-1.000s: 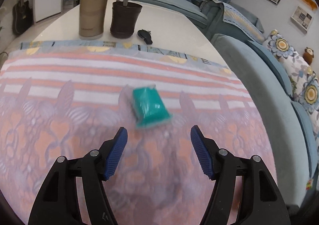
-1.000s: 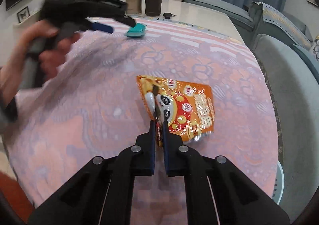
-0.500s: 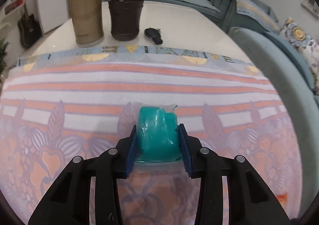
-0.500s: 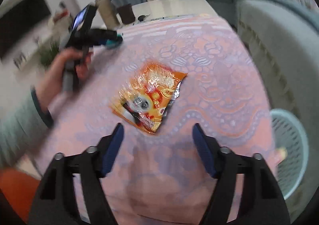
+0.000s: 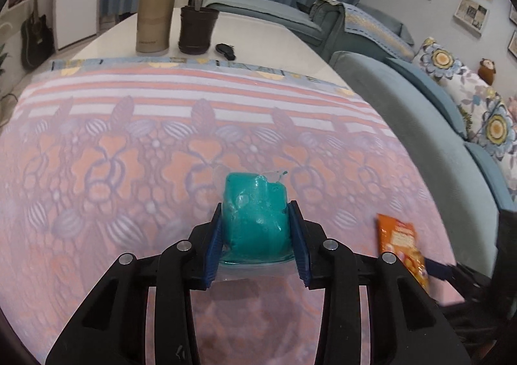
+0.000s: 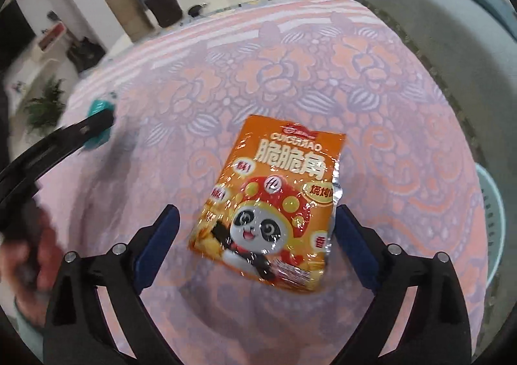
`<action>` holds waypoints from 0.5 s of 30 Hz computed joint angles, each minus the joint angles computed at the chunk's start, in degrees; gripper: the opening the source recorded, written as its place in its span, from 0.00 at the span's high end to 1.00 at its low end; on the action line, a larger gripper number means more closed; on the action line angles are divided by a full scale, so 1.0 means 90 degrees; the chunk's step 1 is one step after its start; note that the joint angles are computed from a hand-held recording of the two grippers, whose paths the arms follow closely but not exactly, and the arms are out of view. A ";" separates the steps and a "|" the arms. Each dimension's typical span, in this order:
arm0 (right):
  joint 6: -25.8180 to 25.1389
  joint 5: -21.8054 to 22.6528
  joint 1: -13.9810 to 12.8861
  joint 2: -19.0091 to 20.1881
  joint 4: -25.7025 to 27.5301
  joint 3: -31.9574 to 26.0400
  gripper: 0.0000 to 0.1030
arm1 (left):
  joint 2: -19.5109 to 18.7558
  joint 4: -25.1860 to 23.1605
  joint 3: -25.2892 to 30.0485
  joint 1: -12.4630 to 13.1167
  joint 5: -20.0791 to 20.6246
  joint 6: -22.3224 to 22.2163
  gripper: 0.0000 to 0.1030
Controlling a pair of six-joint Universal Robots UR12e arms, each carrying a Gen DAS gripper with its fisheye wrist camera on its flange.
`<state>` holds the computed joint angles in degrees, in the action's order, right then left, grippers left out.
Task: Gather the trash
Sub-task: 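Carry the snack bag and teal packet to the blue basket and open both grippers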
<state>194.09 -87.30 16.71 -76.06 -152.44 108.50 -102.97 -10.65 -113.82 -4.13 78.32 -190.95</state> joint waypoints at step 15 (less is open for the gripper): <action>-0.0116 -0.0744 0.0191 0.0035 -0.0723 0.0235 0.39 | 0.0073 0.0391 -0.0203 -0.0156 -0.0324 0.0078 0.65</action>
<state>193.04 -94.00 18.43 -75.74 -158.96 110.61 -102.32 -7.13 -115.64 -5.53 75.40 -190.24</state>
